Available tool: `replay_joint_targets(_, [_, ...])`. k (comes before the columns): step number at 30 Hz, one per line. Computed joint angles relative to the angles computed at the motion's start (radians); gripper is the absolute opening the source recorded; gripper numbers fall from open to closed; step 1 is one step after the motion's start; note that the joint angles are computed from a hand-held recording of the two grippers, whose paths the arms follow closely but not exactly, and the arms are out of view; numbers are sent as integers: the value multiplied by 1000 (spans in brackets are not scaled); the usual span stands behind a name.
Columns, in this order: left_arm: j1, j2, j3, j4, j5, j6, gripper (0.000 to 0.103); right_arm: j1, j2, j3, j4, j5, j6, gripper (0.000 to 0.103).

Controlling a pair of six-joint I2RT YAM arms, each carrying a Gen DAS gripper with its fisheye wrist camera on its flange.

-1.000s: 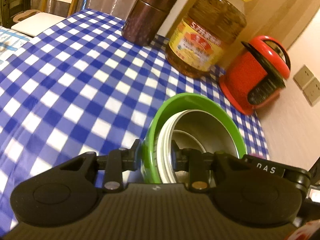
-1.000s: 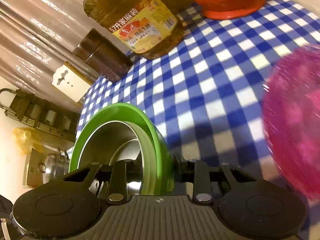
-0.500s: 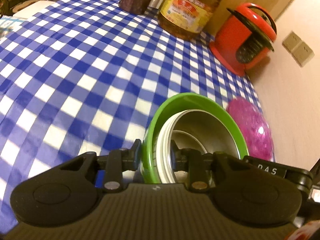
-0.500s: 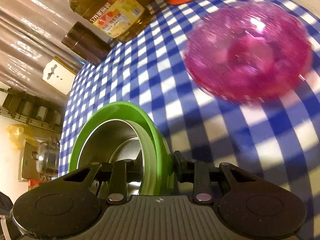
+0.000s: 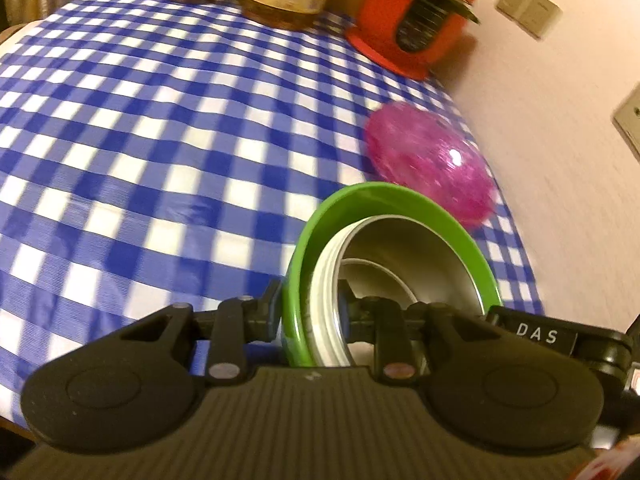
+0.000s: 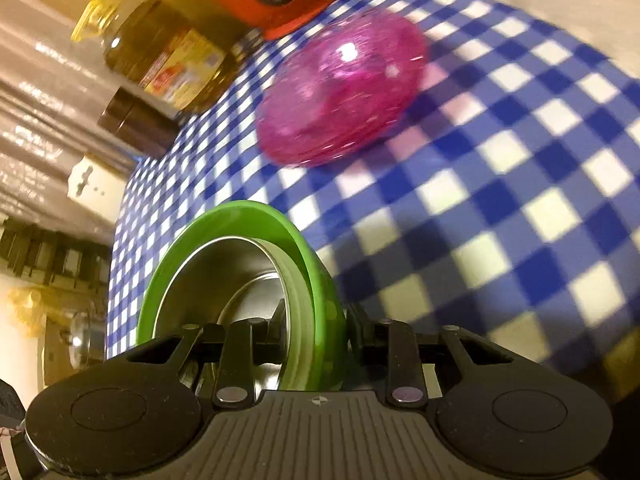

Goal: Organize plates and bowls
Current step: 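Lift the green bowl stack with both grippers and carry it to the pink plates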

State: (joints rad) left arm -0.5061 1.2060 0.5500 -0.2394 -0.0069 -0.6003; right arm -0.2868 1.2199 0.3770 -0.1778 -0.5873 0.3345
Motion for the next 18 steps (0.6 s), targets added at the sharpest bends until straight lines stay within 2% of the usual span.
replay_joint_targets(9, [-153,42,62,-5,-59,-54,23,-253,-83,27,-215,-90,-188,30])
replay_joint_targets(18, [-239,73,137,-15,-86,-75,24,-411,-141,88,-381,-138,-300,30])
